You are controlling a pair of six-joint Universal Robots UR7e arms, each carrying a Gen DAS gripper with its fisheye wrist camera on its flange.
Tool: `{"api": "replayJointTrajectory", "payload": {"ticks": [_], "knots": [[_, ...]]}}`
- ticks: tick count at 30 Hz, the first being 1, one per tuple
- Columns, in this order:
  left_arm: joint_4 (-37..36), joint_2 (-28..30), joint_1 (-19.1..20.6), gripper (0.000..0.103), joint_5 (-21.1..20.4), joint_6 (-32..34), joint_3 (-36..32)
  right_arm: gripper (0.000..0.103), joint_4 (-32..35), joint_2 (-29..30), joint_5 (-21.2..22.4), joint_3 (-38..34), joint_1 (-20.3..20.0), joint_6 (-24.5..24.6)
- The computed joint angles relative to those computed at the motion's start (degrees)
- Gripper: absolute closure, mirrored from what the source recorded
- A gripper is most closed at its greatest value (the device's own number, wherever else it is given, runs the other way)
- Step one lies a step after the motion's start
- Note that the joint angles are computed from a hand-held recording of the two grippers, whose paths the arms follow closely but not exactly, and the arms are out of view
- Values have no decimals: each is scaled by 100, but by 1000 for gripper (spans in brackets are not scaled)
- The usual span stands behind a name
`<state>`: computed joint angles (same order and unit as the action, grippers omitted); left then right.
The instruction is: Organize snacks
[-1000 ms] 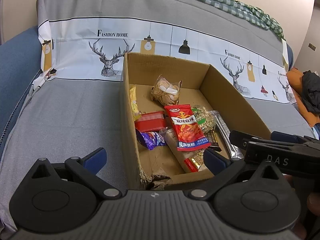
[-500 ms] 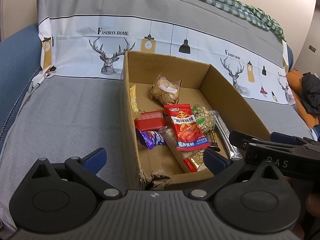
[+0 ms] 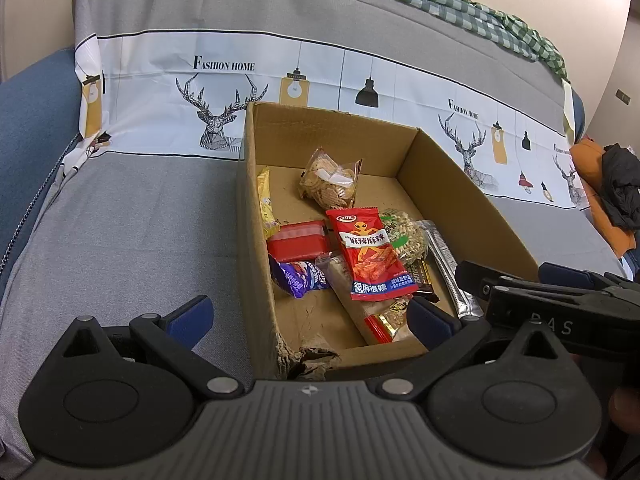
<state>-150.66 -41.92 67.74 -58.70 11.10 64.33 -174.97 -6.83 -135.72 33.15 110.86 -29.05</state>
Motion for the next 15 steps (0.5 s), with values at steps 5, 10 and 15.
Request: {"api": "replayJointTrajectory", "payload": {"ticks": [5, 10, 15], "knots": [[-14, 1, 0, 0, -8, 12, 3, 1, 6, -15, 11, 20, -6, 19], [-32, -4, -5, 0, -7, 12, 24, 1, 2, -25, 19, 35, -9, 16], [-30, -17, -11, 0, -10, 1, 38, 1, 19, -17, 12, 21, -9, 14]]}}
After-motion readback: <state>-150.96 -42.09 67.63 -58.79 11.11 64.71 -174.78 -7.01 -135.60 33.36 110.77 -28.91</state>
